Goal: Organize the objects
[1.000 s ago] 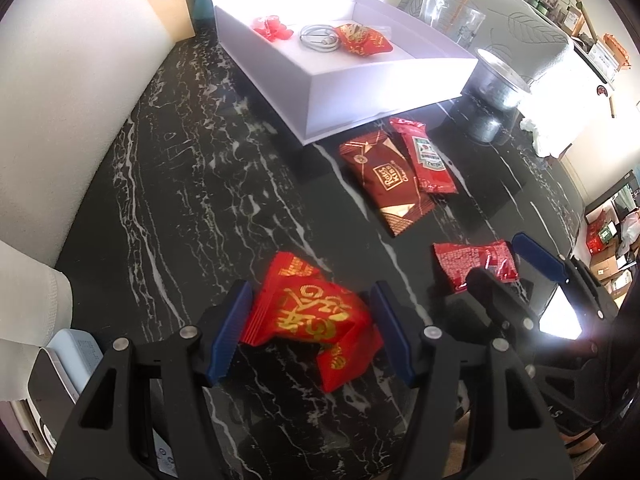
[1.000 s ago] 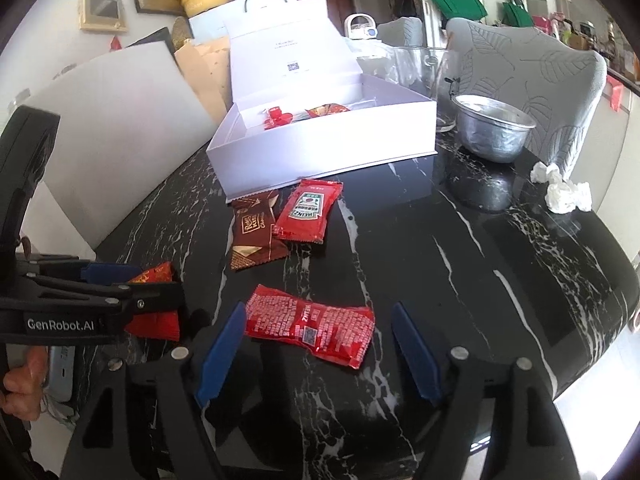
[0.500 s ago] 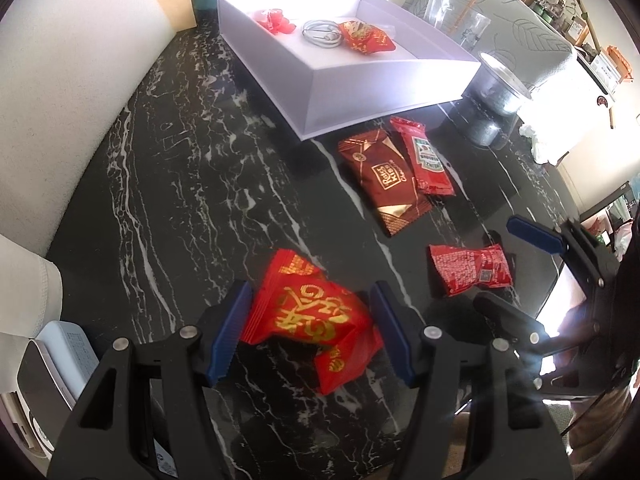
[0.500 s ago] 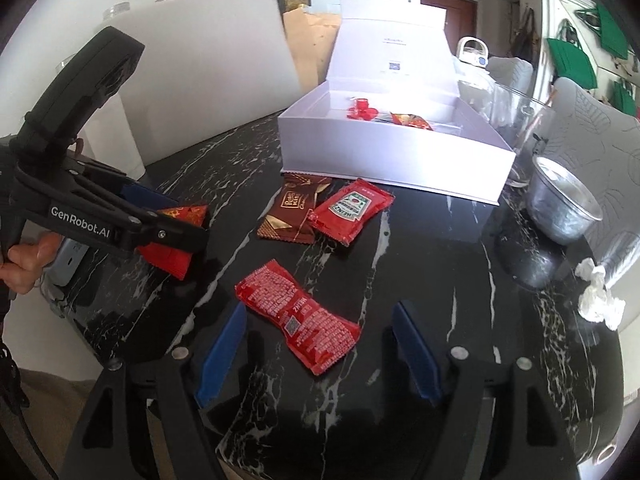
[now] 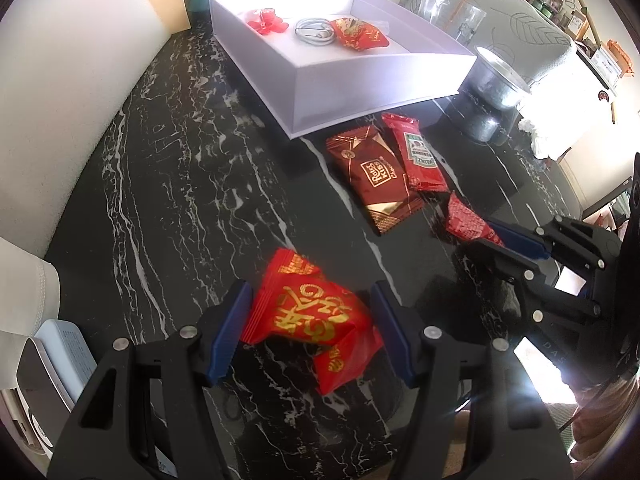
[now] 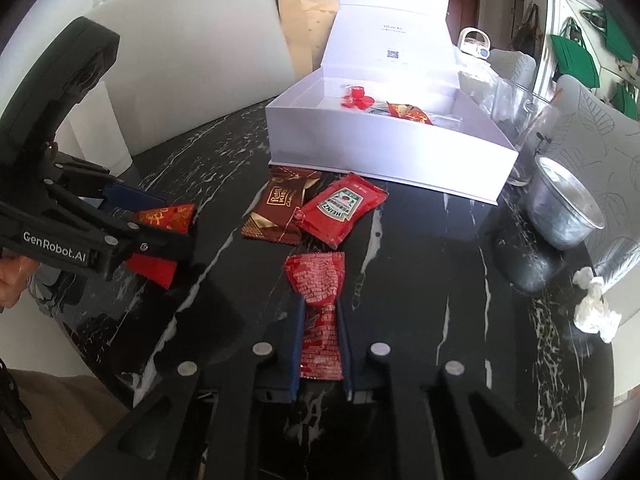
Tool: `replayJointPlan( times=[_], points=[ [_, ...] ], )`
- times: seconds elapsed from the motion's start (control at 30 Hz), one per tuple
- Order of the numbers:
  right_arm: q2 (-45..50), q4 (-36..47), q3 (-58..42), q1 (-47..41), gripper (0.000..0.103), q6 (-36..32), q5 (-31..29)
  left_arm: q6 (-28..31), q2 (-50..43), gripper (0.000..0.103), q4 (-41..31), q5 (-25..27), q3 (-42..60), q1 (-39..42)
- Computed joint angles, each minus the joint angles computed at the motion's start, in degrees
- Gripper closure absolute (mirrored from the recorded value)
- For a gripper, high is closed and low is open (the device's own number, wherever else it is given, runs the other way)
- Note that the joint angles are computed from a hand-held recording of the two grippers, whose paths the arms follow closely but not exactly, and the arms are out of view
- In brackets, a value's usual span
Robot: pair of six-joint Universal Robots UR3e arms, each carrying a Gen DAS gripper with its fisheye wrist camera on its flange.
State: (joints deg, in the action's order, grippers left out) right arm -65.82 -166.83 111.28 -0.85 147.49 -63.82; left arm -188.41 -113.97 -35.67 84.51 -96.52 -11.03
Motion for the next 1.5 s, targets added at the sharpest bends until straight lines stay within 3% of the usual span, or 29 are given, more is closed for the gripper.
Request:
replayJointPlan(
  times=[0.6, 0.7, 0.77, 0.97, 1.2, 1.23, 1.37, 1.5],
  points=[
    [-4.86, -1.55, 5.92, -2.07, 0.092, 3.08, 3.24, 1.66, 1.57, 0.046, 1.18, -0.89, -2.06, -0.04],
    [-5.24, -1.29, 6.64, -2.41, 0.092, 2.97, 4.18, 1.35, 1.15, 0.041, -0.32, -1.84, -1.64, 0.12],
    [-5.35, -1.19, 6.99, -2.45, 0.092, 3.07, 4.17, 1.06, 1.24, 0.030, 0.03, -1.45, -1.96, -0.22],
    [-5.52, -0.58, 8.02, -3.07, 0.092, 2.92, 4.91, 1.19, 2.41, 0.024, -0.13, -3.65, -3.63, 0.59],
    [-5.19, -1.73, 8.55, -2.61, 0.092, 3.25, 4.80, 2.68, 2.32, 0.024, 1.44, 0.48, -4.38, -1.95],
    [-5.08, -2.10, 8.55, -2.41, 0.092, 3.38, 4.55, 2.76, 2.39, 0.025, 2.18, 1.08, -4.81, -2.35],
    [-4.89, -3.10, 8.61, -1.68, 0.092, 3.46, 3.67, 4.20, 2.69, 0.052, 4.72, 3.48, -5.87, -4.24],
    [-5.09, -2.73, 8.30, -1.39, 0.092, 3.24, 3.61, 4.40, 2.92, 0.059, 5.42, 1.29, -6.12, -3.46]
  ],
)
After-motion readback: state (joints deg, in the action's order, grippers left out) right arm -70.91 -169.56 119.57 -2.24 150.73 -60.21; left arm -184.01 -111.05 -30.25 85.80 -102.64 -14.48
